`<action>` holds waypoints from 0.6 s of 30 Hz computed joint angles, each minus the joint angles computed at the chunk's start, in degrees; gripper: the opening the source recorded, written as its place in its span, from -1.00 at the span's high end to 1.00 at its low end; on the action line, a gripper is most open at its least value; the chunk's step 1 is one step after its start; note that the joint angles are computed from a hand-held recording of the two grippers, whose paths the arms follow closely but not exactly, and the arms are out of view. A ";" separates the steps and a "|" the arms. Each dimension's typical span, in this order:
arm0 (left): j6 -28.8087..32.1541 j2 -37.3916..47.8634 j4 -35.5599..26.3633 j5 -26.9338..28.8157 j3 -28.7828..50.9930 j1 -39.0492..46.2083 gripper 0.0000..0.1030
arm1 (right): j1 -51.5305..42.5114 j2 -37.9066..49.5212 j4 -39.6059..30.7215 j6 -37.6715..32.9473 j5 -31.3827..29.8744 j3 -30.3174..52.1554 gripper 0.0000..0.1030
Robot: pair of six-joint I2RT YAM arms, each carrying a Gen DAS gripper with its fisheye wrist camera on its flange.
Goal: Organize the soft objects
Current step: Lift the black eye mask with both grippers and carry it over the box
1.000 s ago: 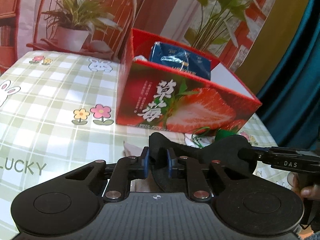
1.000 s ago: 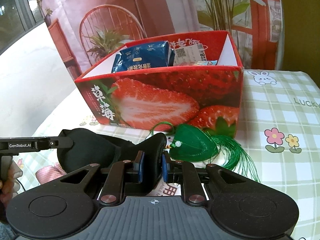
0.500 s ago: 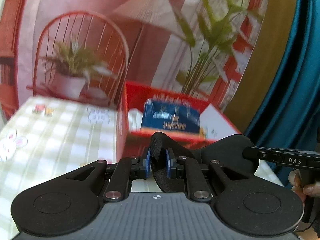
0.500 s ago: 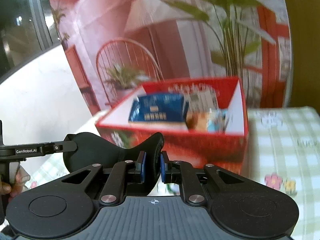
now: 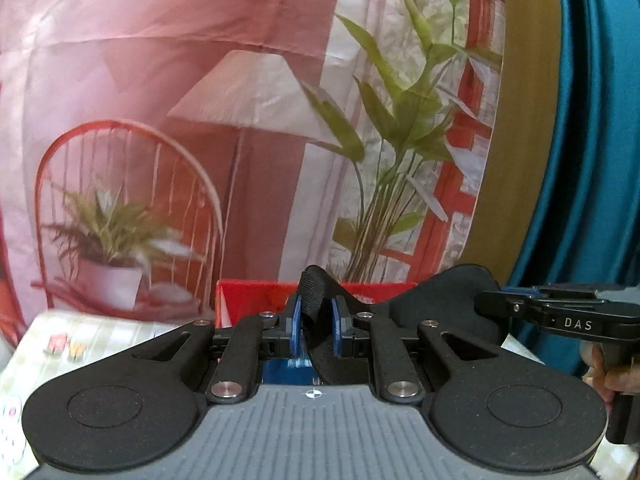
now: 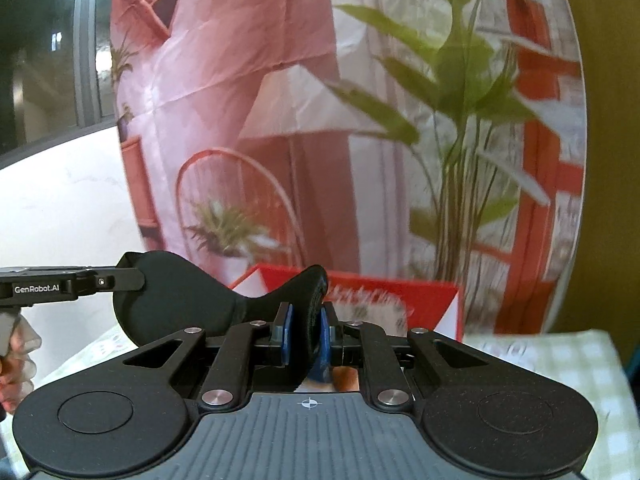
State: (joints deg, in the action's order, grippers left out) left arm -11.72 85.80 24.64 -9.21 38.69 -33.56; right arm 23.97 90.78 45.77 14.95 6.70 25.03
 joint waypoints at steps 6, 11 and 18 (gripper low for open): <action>4.75 15.20 -4.14 -2.30 13.46 0.93 0.68 | -1.87 10.16 -0.08 -3.82 3.04 9.37 0.76; 7.68 24.64 -9.03 -4.65 21.44 1.24 0.68 | -1.52 19.81 -1.93 -4.42 6.37 16.73 0.76; 8.80 29.74 -15.26 -3.36 27.80 3.88 0.68 | -2.75 27.61 -7.81 -3.50 6.65 24.53 0.76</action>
